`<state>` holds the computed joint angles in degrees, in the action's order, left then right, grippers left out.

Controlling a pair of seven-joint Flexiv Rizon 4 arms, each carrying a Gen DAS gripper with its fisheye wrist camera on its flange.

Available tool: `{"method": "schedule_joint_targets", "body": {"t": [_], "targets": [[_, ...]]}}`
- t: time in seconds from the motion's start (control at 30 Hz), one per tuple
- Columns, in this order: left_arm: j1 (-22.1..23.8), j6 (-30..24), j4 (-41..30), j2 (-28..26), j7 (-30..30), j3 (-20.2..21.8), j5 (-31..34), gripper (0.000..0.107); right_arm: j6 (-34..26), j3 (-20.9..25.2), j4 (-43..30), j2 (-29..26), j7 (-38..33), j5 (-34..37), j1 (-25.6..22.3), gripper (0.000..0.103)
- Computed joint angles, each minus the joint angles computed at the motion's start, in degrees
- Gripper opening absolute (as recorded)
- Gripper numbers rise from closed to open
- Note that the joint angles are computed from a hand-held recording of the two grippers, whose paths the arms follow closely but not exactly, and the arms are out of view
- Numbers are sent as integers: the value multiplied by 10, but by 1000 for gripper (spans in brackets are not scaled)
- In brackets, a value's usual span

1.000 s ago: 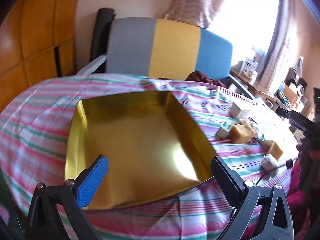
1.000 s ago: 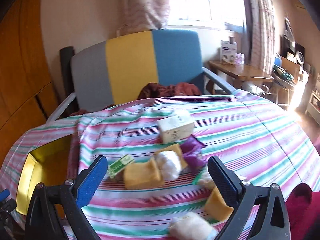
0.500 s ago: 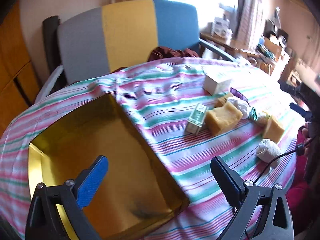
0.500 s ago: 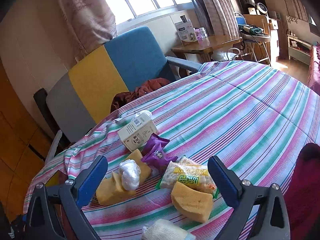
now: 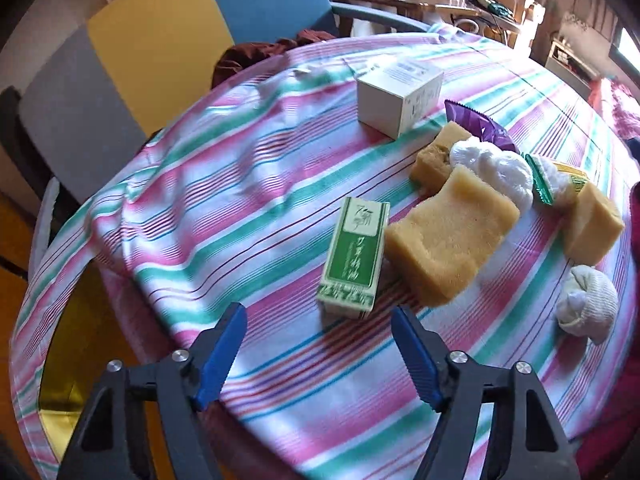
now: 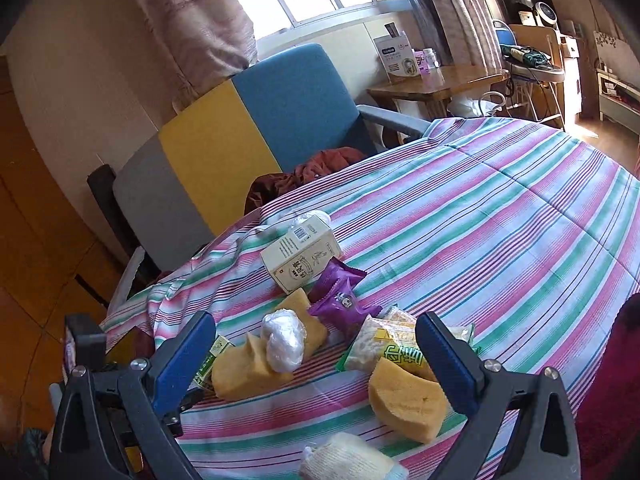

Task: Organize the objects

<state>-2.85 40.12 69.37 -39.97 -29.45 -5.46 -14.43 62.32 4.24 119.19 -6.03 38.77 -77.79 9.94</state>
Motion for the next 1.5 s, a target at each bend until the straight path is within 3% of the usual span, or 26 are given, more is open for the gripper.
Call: {"method": "schedule_joint_targets", "body": {"t": [0.13,0.2,0.23,0.33,0.5,0.6,0.77,0.83,0.93,1.07,1.2,1.3,1.37,1.5], "targets": [[-19,-9,-32,-26,-10,7,22,70,9,-2,2,0,8,-3,-4,102],[-25,-41,-63,-43,-26,12,28,38,12,-2,3,0,7,-1,-5,102],[-24,-60,-73,-48,-34,10,24,32,11,-2,3,0,6,1,-5,102],[-14,-50,-38,-28,-38,-1,5,31,1,-1,8,7,18,-3,-5,102],[21,21,109,53,-3,-21,-51,31,-4,1,26,21,54,4,-15,102],[43,66,205,106,47,-34,-101,31,-4,2,38,29,75,11,-22,102],[58,99,324,173,141,-43,-191,31,-12,9,53,37,84,54,-27,102],[53,85,335,178,149,-33,-198,31,-26,14,52,35,57,96,-21,102],[50,119,375,191,199,-37,-245,31,-59,26,37,18,-40,216,-3,102],[43,111,371,185,205,-31,-265,31,-46,23,27,-3,-117,313,12,101],[44,100,366,181,207,-27,-277,31,-87,18,15,-3,-135,317,32,101],[43,102,370,182,220,-27,-285,31,-100,17,13,10,-129,275,39,101],[45,86,363,179,213,-25,-284,31,-122,27,-5,11,-189,283,47,101],[50,76,364,179,225,-26,-301,31,-119,47,-45,-6,-388,367,63,96]]}}
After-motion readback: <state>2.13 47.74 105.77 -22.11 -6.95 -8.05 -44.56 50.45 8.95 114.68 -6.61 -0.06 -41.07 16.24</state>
